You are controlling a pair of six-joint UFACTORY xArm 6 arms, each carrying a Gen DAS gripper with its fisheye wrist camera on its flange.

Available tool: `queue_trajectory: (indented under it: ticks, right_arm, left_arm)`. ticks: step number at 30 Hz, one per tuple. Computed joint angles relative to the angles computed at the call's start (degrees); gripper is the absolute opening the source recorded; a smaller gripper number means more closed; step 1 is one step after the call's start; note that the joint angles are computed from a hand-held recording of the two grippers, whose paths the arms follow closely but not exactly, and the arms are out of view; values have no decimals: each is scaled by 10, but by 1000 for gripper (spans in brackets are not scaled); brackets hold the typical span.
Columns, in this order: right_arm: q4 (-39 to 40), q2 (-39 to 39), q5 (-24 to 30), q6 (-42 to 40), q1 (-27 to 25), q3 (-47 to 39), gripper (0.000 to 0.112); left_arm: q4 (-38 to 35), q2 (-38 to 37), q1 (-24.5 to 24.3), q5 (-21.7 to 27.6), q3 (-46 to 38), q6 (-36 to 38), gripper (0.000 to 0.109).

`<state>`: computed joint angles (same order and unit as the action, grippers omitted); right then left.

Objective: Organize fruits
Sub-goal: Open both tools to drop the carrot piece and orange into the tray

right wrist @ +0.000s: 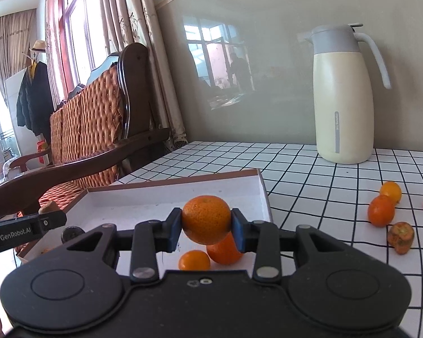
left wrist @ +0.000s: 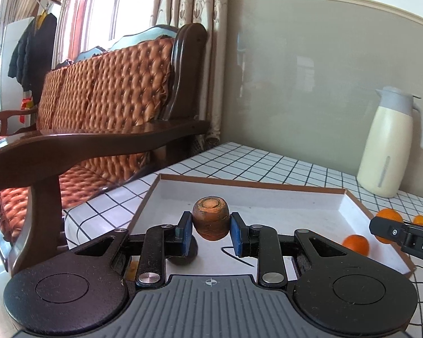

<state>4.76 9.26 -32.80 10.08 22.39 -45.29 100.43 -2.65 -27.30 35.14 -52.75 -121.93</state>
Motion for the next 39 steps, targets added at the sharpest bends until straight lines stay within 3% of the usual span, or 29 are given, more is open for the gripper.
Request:
queue_trajectory:
  ticks: [11,15,26,28,29,30,31,32,34,39]
  right_arm:
    - [47,47,45,-24,8,-71,29]
    - [87,58,51,-68,18,-95,29]
    - [105,90,86,-91,16,-146,29]
    - [165,96,88,-151,28,-159,37]
    - [203,97,84,-187,37,-164,62]
    - [236,98,64,-212,46,-165,77]
    - [252,98,29,-217,54,-158,95]
    - [245,95,-4,-205,57,-148,94]
    - [188,82,-42,-153,47,-123,95]
    - [102,53,-116,-43,23,-70,97]
  left_arm:
    - [-5,36,26,-12,-34,8,29]
    - [-7,46,34,-15,-46,9,29]
    - [-21,83,51,-22,-87,21,29]
    - [-27,89,53,-20,-93,25,29]
    - [-34,92,51,-12,-96,30,29]
    - [-56,96,50,-5,-100,52,44]
    - [-83,97,52,-11,-104,79,65]
    - [-94,94,50,-6,-103,86,102]
    - [-45,77,29,44,-88,41,103]
    - [5,43,18,73,-64,-11,103]
